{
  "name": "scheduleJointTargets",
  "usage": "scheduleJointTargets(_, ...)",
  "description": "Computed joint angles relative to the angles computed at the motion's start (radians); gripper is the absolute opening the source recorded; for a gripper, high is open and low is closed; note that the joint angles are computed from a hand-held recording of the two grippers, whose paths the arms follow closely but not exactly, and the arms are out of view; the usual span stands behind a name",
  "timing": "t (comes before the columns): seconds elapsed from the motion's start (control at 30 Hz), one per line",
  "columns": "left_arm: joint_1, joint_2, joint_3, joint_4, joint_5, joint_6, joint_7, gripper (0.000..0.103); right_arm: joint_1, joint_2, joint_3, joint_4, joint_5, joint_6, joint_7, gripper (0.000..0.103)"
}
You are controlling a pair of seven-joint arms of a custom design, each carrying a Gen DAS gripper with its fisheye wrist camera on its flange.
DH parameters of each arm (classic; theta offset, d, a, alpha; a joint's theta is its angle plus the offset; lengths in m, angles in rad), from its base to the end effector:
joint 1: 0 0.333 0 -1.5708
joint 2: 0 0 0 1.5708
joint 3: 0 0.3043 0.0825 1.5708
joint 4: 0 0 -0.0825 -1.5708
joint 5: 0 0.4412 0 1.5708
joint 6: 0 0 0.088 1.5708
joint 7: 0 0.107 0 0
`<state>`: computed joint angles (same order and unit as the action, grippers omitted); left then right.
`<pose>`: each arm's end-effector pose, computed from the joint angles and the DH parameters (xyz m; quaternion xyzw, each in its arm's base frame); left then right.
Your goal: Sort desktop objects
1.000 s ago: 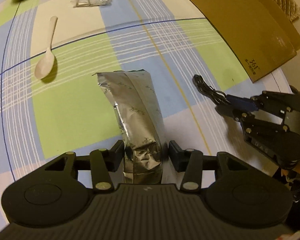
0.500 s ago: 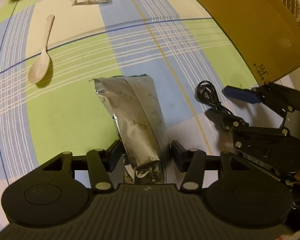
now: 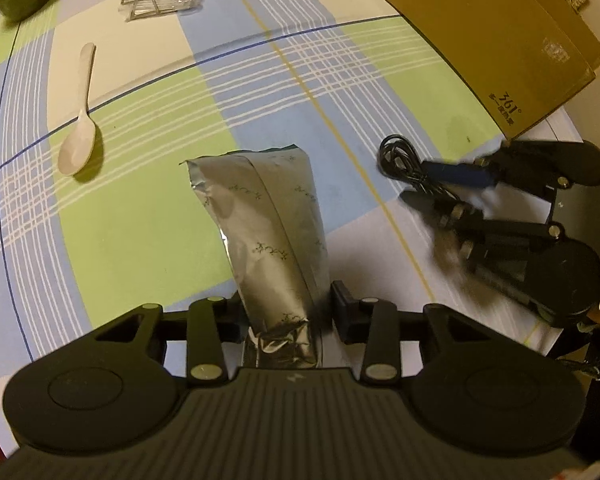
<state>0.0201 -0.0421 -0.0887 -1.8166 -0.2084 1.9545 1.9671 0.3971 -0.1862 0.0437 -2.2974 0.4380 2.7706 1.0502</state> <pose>0.6220 -0.0572 0.5438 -0.5459 0.8274 -0.1315 0.0158 0.5308 0.2308 0.4570 -0.8320 0.4348 -0.1403 0.3149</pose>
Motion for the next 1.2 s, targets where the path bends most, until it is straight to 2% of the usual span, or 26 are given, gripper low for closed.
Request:
scheduleJointTargets(0.27, -0.004, -0.027, 0.0, -0.018, -0.036, -0.01, 0.011, 0.03, -0.001, -0.088, -0.005, -0.058, -0.024, 0.009, 0.052, 0.011)
scheduleJointTargets(0.6, -0.025, -0.097, -0.001, -0.099, -0.028, 0.004, 0.013, 0.03, 0.013, -0.099, -0.021, -0.088, -0.061, -0.009, 0.064, 0.012)
scheduleJointTargets(0.7, -0.027, -0.104, 0.004, -0.112, -0.034, 0.011, 0.013, 0.029, 0.018, -0.084, -0.026, -0.083, -0.053, 0.006, 0.046, 0.014)
scheduleJointTargets(0.83, -0.029, -0.104, 0.005, -0.116, -0.039, 0.025, 0.013, 0.029, 0.027, -0.062, -0.03, -0.074, -0.025, 0.032, 0.02, 0.022)
scheduleJointTargets(0.93, -0.03, -0.1, 0.007, -0.115, -0.047, 0.03, 0.015, 0.03, 0.03, -0.055, -0.027, -0.073, -0.014, 0.048, -0.003, 0.022)
scheduleJointTargets(1.0, -0.029, -0.097, 0.008, -0.114, -0.052, 0.033, 0.019, 0.03, 0.021, -0.055, -0.021, -0.068, -0.021, 0.036, 0.017, 0.016)
scheduleJointTargets(1.03, -0.029, -0.096, 0.008, -0.113, -0.053, 0.032, 0.021, 0.03, 0.021, -0.057, -0.022, -0.063, -0.016, 0.02, 0.022, 0.009)
scheduleJointTargets(1.2, -0.029, -0.106, 0.009, -0.119, -0.06, 0.033, 0.026, 0.028, 0.023, -0.103, -0.02, -0.088, -0.008, 0.024, 0.039, 0.007)
